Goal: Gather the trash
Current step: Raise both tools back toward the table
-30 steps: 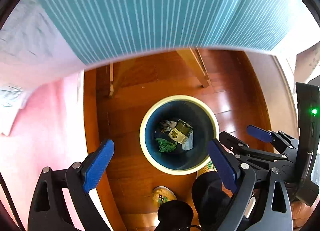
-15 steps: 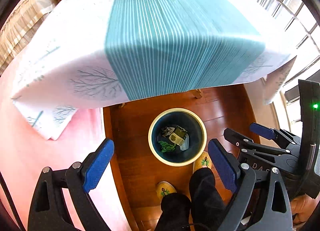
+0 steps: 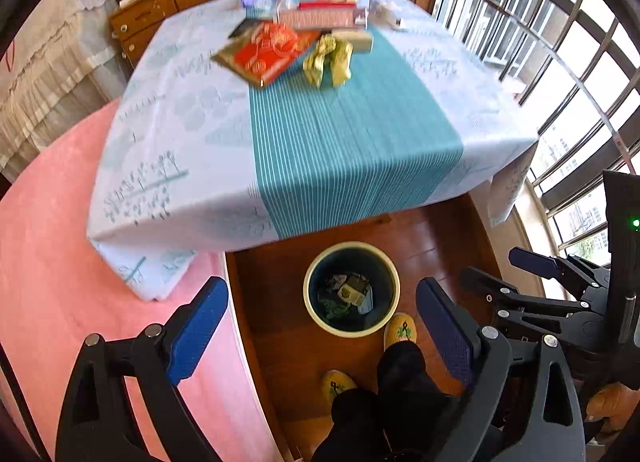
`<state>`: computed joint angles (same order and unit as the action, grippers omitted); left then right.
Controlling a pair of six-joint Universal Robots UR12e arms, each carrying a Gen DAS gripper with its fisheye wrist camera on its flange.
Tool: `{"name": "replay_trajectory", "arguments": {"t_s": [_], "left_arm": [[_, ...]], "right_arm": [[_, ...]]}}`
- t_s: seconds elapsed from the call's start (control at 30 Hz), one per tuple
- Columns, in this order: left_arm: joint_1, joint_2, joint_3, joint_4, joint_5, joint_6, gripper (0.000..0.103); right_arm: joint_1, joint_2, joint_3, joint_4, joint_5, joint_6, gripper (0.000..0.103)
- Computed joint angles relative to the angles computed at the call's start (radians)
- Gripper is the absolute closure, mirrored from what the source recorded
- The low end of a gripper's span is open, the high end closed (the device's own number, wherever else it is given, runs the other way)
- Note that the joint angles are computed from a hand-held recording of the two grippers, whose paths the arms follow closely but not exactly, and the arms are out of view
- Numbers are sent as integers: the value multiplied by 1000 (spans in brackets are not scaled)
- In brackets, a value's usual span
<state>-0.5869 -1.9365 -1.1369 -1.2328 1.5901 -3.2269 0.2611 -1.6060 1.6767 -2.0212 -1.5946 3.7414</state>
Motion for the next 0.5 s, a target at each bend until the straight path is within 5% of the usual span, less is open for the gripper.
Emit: {"name": "replay_trajectory", "arguments": {"t_s": [0.5], "left_arm": [[6,-30,129,184,37,35,9]], "right_arm": [[15,15,-134,-95,-229,-35,31]]}}
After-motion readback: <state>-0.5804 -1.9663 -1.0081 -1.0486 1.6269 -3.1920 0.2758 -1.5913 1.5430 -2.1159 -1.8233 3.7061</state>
